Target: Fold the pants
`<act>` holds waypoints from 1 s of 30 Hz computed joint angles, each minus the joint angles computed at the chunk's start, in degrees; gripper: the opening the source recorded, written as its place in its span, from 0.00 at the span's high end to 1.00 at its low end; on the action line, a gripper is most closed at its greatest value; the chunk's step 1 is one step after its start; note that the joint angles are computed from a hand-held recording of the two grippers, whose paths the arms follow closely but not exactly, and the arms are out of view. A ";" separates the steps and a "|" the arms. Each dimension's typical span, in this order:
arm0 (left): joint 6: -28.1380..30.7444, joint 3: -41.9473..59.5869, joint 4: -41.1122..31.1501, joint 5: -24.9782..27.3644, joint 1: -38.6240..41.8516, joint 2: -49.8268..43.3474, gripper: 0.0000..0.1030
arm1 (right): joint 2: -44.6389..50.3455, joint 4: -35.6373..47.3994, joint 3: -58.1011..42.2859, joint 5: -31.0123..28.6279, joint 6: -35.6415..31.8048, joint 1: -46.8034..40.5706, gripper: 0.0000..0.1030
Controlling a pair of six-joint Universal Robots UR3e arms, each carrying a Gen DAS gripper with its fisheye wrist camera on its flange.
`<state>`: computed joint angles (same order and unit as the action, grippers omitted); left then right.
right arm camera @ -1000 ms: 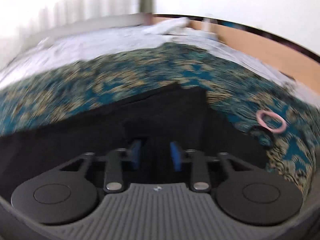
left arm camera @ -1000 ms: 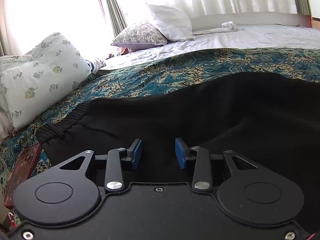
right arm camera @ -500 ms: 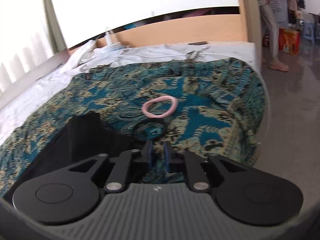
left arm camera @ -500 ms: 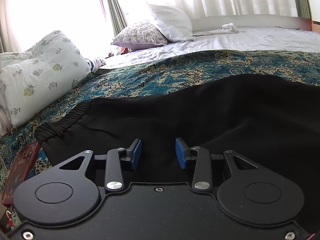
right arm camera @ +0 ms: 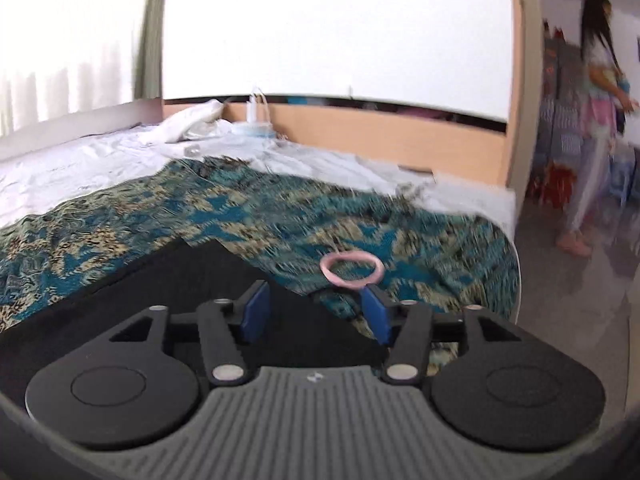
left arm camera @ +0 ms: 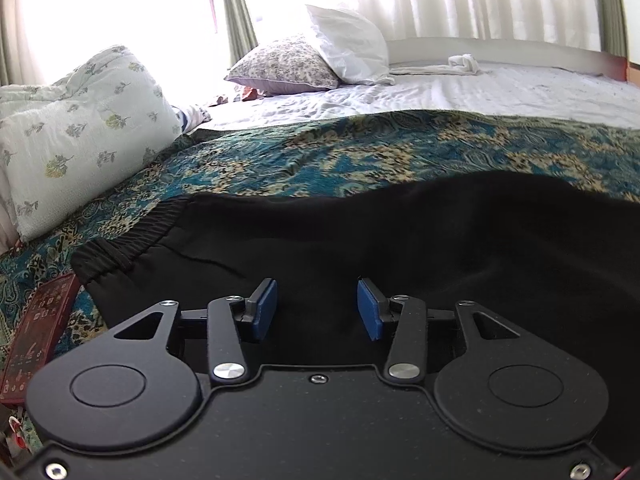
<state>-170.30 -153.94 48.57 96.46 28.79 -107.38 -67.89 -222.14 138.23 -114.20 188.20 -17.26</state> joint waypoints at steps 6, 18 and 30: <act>-2.39 5.28 -10.11 3.31 2.01 4.83 0.54 | -5.47 25.92 -10.81 21.39 -0.13 -3.76 0.17; -13.26 25.31 -27.22 18.61 0.52 -6.15 0.47 | 12.49 43.28 -38.93 16.06 1.40 6.67 0.78; -8.53 29.33 -26.25 23.43 -0.44 -10.33 0.47 | 9.31 31.09 -29.37 34.93 8.33 -4.09 0.52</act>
